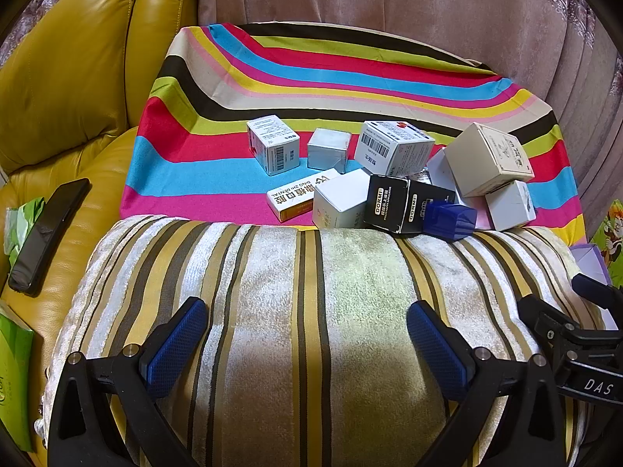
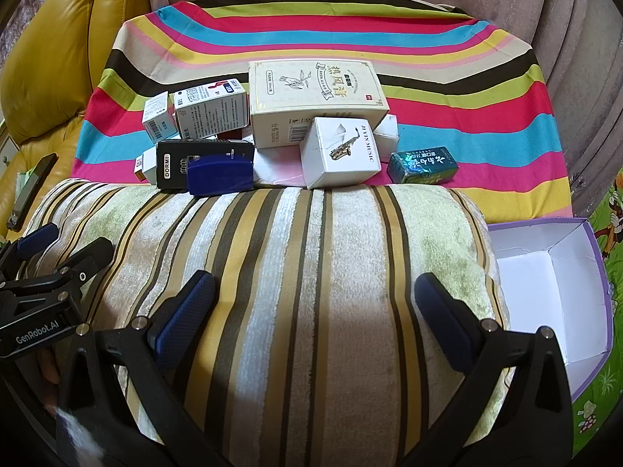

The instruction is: Organize rigid objects

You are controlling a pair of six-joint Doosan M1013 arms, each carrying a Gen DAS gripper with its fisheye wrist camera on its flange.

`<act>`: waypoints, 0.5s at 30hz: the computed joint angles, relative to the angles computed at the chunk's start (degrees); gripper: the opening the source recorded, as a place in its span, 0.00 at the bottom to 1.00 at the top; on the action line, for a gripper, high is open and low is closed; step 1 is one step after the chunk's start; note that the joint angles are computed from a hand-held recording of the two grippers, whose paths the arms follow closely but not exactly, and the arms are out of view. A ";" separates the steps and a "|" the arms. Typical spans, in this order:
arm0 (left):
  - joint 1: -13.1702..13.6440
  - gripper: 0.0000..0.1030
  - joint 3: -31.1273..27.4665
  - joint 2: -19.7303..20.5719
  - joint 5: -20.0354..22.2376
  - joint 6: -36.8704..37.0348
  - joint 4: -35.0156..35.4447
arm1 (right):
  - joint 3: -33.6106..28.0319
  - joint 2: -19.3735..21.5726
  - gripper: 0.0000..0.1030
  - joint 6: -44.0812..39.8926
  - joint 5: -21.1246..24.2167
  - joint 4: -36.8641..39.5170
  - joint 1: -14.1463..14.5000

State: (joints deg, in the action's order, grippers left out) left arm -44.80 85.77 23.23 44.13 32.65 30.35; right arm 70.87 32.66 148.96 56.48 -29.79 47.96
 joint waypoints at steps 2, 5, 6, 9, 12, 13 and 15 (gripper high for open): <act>0.00 1.00 -0.01 0.01 0.01 0.00 0.01 | 0.01 -0.02 1.00 -0.02 0.02 0.02 -0.01; -0.01 1.00 -0.03 0.02 0.03 -0.02 0.01 | 0.05 -0.06 1.00 0.05 0.01 -0.05 0.01; -0.01 1.00 -0.03 0.02 0.03 -0.02 0.01 | 0.05 -0.07 1.00 0.03 0.03 -0.05 0.01; -0.01 1.00 -0.05 0.02 0.07 -0.01 0.02 | 0.14 -0.11 1.00 0.13 -0.03 -0.15 0.04; -0.01 1.00 -0.05 0.02 0.07 -0.01 0.02 | 0.30 -0.14 1.00 0.54 -0.26 -0.55 0.10; -0.01 1.00 -0.05 0.02 0.07 -0.01 0.02 | 0.24 -0.06 1.00 0.60 -0.27 -0.64 0.11; 0.00 1.00 -0.04 0.01 0.06 0.00 0.00 | 0.18 0.01 1.00 0.73 -0.25 -0.82 0.15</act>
State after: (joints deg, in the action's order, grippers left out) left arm -44.80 85.73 23.24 44.19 32.65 30.35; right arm 71.05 32.68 149.69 56.22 -30.60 48.11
